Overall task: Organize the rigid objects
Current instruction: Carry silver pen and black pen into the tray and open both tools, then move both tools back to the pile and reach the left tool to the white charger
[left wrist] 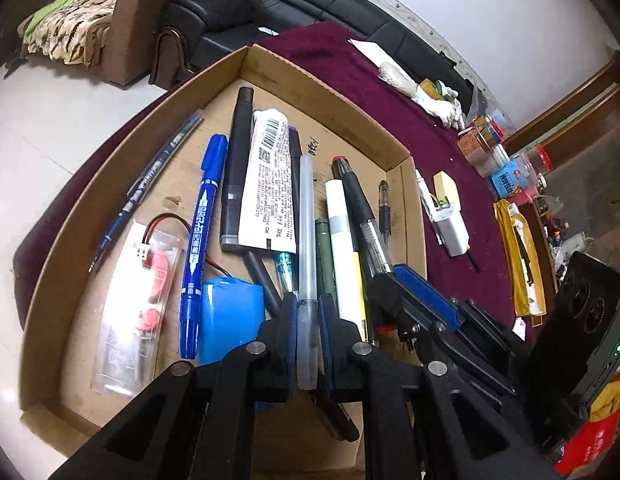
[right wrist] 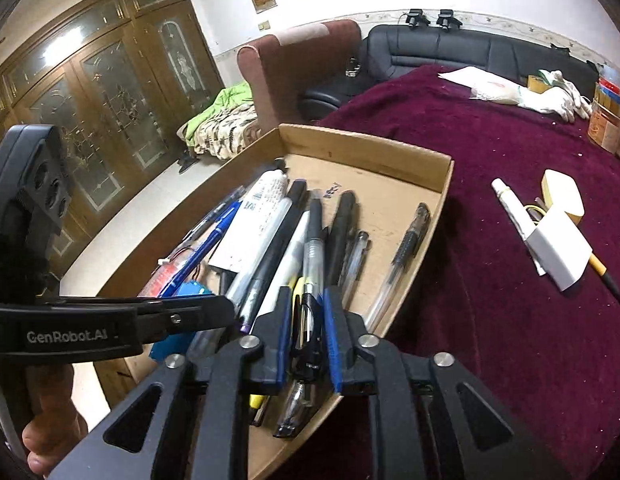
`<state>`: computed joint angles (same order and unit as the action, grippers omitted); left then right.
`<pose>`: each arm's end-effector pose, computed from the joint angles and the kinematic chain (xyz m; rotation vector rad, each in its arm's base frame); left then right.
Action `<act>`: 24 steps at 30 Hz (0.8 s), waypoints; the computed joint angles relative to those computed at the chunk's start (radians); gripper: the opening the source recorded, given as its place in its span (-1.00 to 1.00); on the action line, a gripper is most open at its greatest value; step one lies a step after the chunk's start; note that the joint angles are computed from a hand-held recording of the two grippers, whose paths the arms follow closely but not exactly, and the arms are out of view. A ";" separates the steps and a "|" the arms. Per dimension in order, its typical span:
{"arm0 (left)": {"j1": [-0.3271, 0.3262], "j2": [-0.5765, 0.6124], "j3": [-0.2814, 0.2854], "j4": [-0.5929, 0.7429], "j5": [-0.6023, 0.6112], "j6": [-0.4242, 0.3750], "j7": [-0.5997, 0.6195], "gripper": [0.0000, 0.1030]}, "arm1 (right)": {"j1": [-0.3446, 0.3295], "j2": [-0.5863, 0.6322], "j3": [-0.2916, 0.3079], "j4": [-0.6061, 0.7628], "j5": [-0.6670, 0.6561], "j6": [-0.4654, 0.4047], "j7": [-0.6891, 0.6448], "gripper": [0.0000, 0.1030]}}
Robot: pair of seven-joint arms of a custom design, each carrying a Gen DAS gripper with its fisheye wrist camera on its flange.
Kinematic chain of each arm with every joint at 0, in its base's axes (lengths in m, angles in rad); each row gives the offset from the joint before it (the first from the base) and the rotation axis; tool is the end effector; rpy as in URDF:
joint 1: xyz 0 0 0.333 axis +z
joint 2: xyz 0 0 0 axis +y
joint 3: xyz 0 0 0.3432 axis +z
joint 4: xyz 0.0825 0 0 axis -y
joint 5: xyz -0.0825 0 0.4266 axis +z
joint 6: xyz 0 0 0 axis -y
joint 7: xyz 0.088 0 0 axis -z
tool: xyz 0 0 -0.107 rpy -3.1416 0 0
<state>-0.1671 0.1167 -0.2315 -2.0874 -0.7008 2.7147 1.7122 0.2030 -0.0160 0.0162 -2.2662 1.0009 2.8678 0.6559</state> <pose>0.5986 -0.2234 0.4225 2.0899 -2.0087 1.0002 0.5746 0.0799 0.4174 -1.8872 1.4807 -0.3358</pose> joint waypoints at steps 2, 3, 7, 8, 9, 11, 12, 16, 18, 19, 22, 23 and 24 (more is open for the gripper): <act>0.005 -0.011 -0.008 -0.015 -0.055 0.021 0.038 -0.35 | 0.003 -0.015 -0.002 -0.007 0.060 0.002 -0.047 -0.25; 0.006 -0.019 -0.012 -0.024 -0.090 0.030 0.067 -0.22 | 0.006 -0.027 -0.005 -0.015 0.103 0.007 -0.084 -0.20; -0.022 -0.051 -0.015 -0.058 -0.083 0.100 0.067 0.07 | 0.023 -0.097 -0.035 -0.062 0.264 0.034 -0.224 -0.09; -0.035 -0.058 -0.017 -0.064 -0.059 0.123 0.050 0.08 | 0.024 -0.115 -0.046 -0.076 0.284 0.031 -0.242 -0.04; -0.042 -0.063 -0.019 -0.065 -0.055 0.130 0.049 0.08 | 0.023 -0.138 -0.059 -0.094 0.304 0.031 -0.262 0.00; -0.060 -0.073 -0.029 -0.061 -0.063 0.136 0.064 0.13 | 0.022 -0.167 -0.078 -0.120 0.321 0.047 -0.278 0.11; -0.069 -0.075 -0.031 -0.060 -0.055 0.140 0.059 0.16 | 0.019 -0.181 -0.088 -0.134 0.322 0.056 -0.277 0.13; -0.109 -0.075 -0.040 -0.048 0.031 0.147 0.003 0.16 | 0.003 -0.219 -0.135 -0.182 0.298 0.061 -0.250 0.14; -0.128 -0.062 -0.043 -0.032 0.106 0.141 -0.055 0.16 | -0.004 -0.228 -0.156 -0.202 0.293 0.072 -0.245 0.16; -0.136 -0.055 -0.044 -0.025 0.135 0.139 -0.080 0.16 | -0.010 -0.233 -0.165 -0.212 0.286 0.078 -0.236 0.17; -0.157 -0.027 -0.049 0.005 0.216 0.122 -0.145 0.16 | -0.031 -0.239 -0.194 -0.230 0.247 0.070 -0.203 0.20; -0.163 -0.017 -0.049 0.016 0.241 0.116 -0.163 0.16 | -0.037 -0.237 -0.204 -0.233 0.234 0.066 -0.194 0.21; -0.170 -0.007 -0.048 0.028 0.268 0.109 -0.183 0.16 | -0.040 -0.235 -0.212 -0.234 0.228 0.064 -0.189 0.21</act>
<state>-0.3367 0.1092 -0.2800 -2.0592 -0.4329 2.8235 1.5289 0.1625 -0.2507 -0.1961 -2.4998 1.2286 2.9313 0.4671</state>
